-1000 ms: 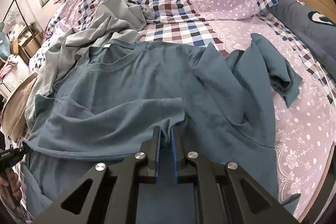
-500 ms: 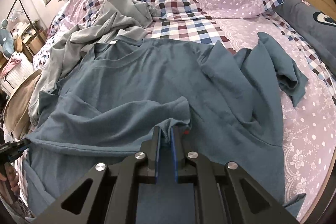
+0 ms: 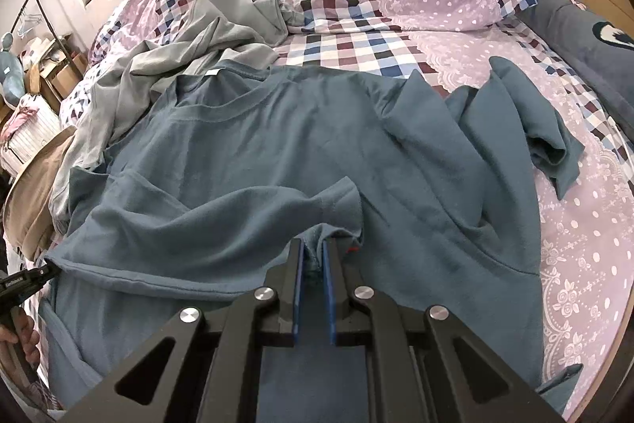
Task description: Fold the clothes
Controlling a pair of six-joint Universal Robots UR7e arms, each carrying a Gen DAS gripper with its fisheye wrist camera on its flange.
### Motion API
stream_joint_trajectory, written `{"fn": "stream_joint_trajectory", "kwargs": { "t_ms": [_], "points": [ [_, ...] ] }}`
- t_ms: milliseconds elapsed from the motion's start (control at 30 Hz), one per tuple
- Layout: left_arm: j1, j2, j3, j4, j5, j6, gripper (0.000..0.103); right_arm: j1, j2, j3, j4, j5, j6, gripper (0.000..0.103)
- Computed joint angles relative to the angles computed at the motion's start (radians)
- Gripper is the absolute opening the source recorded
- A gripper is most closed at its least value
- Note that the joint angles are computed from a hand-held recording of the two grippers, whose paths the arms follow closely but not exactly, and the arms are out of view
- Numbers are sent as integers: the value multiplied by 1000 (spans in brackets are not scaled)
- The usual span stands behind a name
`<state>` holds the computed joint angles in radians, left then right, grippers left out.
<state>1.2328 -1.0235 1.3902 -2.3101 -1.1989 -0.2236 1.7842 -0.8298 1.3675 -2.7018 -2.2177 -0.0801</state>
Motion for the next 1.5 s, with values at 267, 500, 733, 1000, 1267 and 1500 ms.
{"fn": "stream_joint_trajectory", "kwargs": {
  "t_ms": [267, 500, 733, 1000, 1267, 1500],
  "points": [
    [-27, -11, 44, -98, 102, 41, 7, 0, -6, 6, -9, -1, -5, 8],
    [-17, -25, 22, 14, 41, 51, 9, 1, -5, 5, -6, -3, -6, 8],
    [-11, -36, 18, 61, 4, 47, 19, 2, 3, 2, -3, -11, -3, 9],
    [-58, -9, 50, 2, 180, 138, 7, 12, 4, 7, -17, -60, -41, 8],
    [-73, -3, 59, 3, 241, 159, 7, 31, -20, 44, -152, -160, -117, 8],
    [-86, 1, 67, -1, 288, 187, 7, 5, -30, 53, -82, -167, -72, 8]
  ]
}}
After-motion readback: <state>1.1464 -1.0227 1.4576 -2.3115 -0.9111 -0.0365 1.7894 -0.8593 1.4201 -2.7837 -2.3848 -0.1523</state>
